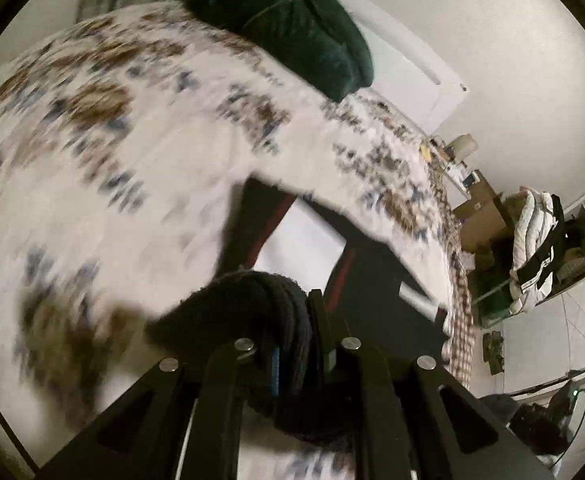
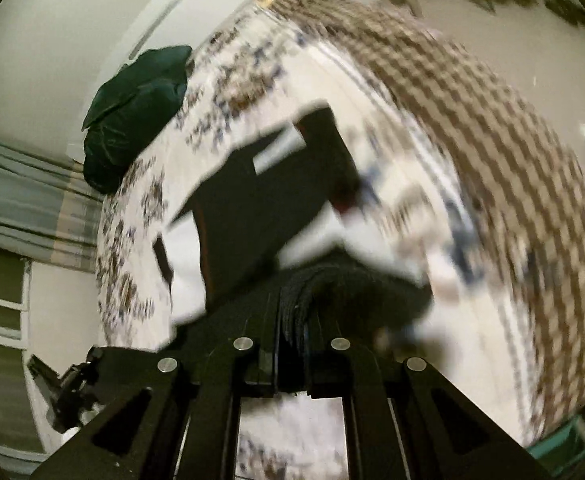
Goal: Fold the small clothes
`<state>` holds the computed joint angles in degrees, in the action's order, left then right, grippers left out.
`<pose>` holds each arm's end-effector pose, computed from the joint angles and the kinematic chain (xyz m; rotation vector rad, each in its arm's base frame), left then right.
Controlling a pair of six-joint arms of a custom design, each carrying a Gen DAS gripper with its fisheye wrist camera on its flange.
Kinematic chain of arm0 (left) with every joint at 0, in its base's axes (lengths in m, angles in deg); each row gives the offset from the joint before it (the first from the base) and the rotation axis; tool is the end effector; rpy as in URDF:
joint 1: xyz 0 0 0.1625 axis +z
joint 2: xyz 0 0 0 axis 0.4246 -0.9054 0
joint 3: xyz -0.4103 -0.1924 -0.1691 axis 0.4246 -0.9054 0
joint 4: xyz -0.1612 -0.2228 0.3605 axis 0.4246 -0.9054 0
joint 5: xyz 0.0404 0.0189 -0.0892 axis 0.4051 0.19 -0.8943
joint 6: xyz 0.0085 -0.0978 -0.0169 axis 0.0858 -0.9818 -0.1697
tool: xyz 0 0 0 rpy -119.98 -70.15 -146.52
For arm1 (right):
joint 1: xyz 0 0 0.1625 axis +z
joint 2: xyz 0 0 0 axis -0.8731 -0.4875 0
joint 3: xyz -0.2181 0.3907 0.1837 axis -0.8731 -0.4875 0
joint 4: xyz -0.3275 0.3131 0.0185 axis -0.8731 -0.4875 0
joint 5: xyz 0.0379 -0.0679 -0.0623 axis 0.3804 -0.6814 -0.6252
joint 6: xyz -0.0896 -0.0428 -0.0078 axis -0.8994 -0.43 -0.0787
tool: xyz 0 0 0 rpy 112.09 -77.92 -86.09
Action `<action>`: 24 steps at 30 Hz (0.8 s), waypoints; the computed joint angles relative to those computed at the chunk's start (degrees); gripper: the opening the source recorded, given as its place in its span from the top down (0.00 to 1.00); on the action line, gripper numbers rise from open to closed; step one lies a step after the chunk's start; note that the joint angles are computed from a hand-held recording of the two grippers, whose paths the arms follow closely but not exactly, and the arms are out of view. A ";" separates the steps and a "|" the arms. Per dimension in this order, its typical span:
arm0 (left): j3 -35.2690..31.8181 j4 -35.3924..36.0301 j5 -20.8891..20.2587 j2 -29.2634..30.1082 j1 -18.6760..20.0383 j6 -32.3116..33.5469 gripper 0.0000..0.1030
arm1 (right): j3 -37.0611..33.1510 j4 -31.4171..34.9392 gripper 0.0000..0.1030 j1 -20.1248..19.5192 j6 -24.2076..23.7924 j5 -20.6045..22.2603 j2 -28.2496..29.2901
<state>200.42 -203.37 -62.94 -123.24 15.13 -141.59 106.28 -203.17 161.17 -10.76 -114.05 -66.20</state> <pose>-0.1757 -0.4225 0.4324 -0.3063 2.5420 -1.0809 0.1872 -0.4571 0.3305 -0.2503 -2.8438 0.6419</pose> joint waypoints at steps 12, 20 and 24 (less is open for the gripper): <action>-23.06 -15.88 -6.78 30.06 25.25 24.71 0.90 | -38.25 -2.86 0.92 -2.99 -5.17 -12.56 37.76; -23.92 -16.47 -14.30 30.71 28.80 22.56 0.68 | -44.79 3.88 0.47 -7.22 -1.75 -11.49 44.03; -20.72 -21.81 -15.41 27.82 26.92 23.00 0.09 | -40.17 -1.20 0.05 -5.50 -7.56 -13.18 41.42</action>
